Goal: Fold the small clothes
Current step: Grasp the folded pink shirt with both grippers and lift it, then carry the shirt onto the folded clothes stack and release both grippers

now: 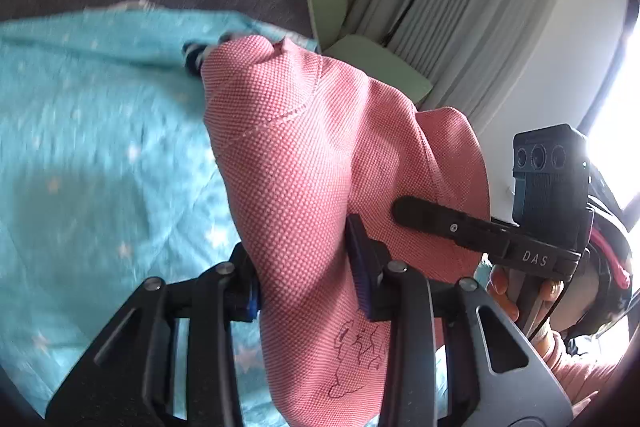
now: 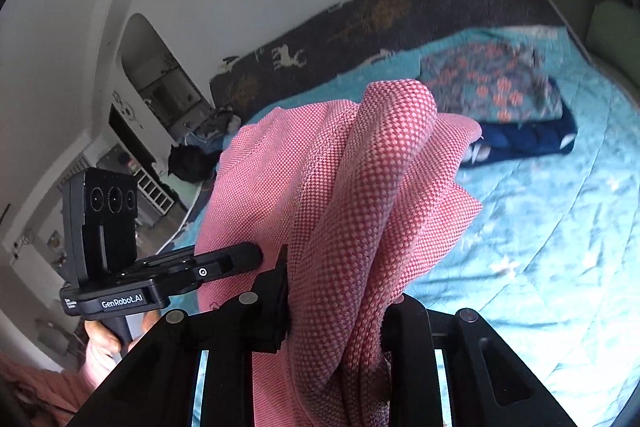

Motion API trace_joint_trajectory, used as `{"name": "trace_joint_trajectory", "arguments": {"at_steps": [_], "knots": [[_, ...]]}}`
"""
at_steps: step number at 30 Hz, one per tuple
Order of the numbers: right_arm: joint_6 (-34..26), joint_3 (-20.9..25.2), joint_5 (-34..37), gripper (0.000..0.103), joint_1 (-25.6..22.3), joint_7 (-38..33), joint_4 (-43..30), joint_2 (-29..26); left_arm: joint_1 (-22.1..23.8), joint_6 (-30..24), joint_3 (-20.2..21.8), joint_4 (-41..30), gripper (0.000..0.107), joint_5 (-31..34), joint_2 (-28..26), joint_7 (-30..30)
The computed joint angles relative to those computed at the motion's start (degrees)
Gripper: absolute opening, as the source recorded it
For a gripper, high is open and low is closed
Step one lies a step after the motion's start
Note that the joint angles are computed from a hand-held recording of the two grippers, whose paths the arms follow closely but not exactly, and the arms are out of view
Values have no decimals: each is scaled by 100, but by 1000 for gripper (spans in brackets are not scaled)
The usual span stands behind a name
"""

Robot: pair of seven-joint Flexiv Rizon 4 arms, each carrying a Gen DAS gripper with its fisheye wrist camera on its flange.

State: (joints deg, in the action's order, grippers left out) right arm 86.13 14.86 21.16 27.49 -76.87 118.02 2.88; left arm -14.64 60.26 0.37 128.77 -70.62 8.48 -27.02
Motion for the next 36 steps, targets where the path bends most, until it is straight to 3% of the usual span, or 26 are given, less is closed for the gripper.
{"name": "trace_joint_trajectory", "arguments": {"at_steps": [6, 11, 15, 25, 32, 36], "knots": [[69, -139, -1091, 26, -319, 550, -205, 128, -99, 357, -183, -679, 38, 282, -188, 256], [-346, -427, -1128, 26, -450, 265, -1093, -132, 3, 467, -343, -1687, 38, 824, -748, 26], [-797, -522, -1095, 26, -716, -29, -2034, -583, 178, 499, -526, -2617, 38, 1479, -1341, -392], [-1483, -536, -1720, 26, -1252, 211, -4032, -2253, 517, 685, -930, -4469, 38, 2922, -2951, -1581], [-2111, -460, -1732, 26, -1511, 274, -5244, -3536, 629, -44, -881, -6110, 41, 4089, -4479, -2784], [-3076, -704, -2017, 26, -1440, 646, -5951, -4344, 261, -814, -111, -7351, 49, 5245, -5528, -4064]]}}
